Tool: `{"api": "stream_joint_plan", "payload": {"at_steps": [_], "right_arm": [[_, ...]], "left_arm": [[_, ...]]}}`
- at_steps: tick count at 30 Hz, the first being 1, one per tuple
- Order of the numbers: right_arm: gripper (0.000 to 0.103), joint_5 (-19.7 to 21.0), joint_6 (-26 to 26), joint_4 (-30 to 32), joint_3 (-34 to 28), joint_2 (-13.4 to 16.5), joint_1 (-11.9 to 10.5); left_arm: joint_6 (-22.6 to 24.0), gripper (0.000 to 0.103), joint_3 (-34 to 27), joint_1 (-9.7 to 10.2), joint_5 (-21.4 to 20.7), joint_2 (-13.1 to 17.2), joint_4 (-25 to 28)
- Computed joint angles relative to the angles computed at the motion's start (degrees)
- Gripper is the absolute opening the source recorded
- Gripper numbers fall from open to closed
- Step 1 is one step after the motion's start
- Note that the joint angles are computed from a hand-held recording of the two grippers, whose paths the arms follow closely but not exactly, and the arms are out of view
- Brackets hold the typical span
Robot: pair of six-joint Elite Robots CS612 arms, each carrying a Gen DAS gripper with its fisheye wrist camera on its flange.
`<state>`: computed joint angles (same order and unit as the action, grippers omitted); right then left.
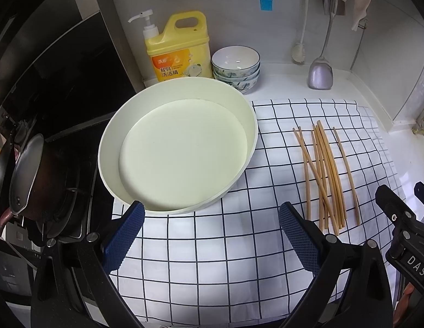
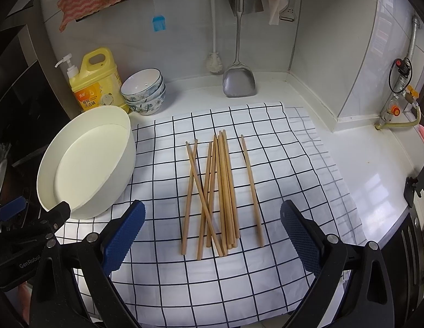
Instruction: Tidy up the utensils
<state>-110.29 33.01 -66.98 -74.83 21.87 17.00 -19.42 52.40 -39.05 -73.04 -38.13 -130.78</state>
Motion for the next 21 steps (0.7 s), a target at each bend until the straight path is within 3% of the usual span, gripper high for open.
{"api": "stream_joint_plan", "payload": {"at_steps": [21], "right_arm": [[0.095,-0.15,-0.31,-0.43,0.57,-0.18,0.13]], "left_arm": [[0.22,0.097,0.3,-0.12,0.18,-0.07,-0.48]]}}
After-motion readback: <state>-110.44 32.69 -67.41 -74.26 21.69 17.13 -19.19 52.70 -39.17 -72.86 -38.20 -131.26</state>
